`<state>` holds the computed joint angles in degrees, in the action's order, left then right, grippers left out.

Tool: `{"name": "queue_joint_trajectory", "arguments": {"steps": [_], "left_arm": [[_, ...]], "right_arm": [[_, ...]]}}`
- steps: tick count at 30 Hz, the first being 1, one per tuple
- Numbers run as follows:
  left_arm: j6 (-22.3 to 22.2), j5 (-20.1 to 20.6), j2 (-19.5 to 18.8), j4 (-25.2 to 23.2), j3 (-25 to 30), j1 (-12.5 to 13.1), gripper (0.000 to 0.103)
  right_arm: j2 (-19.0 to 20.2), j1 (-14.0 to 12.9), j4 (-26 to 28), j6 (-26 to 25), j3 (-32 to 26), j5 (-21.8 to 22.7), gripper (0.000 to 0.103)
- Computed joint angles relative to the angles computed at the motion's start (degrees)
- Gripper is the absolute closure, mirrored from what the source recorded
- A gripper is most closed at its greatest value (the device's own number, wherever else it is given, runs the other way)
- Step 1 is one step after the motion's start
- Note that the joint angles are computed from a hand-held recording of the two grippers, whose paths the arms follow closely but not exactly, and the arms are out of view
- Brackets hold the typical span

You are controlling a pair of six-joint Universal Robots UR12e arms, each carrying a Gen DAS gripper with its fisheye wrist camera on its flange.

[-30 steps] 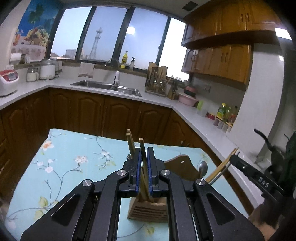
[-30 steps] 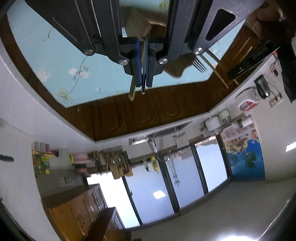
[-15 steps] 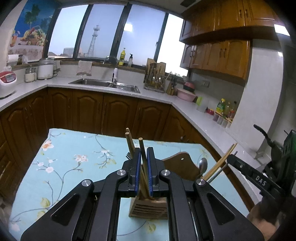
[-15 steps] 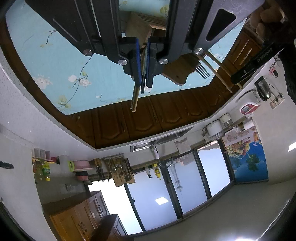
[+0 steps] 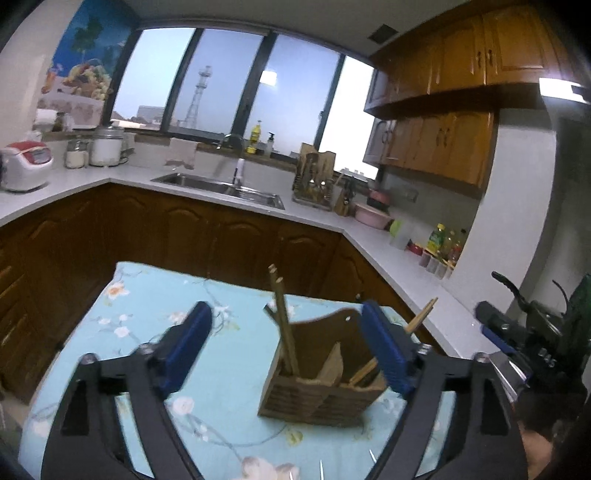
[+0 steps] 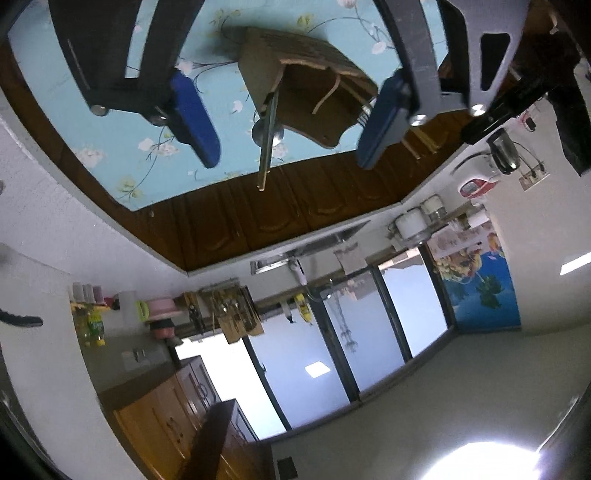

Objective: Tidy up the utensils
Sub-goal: 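Move both tools back over the remaining chopsticks on the cloth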

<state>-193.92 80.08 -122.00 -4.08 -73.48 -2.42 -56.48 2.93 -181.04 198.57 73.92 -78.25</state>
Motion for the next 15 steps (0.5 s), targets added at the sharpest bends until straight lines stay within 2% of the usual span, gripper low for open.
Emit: {"name": "queue_joint_trajectory", "arguments": {"steps": [2, 9, 15], "left_arm": [[-0.7, -0.52, 1.28, 1.38, -2.63, 0.38, 0.013], [-3.03, -0.6, 5.09, 1.27, -10.13, 1.2, 0.008], [-4.39, 0.34, 5.71, 1.49, -13.11, 1.33, 0.007]], "right_arm": [[-1.28, -0.05, -2.18, -0.1, 2.43, 0.09, 0.011], [-4.94, -0.13, -7.15, -0.22, 9.68, 0.57, 0.009], [-5.89, -0.42, -9.12, -1.11, 12.08, 0.93, 0.006]]}}
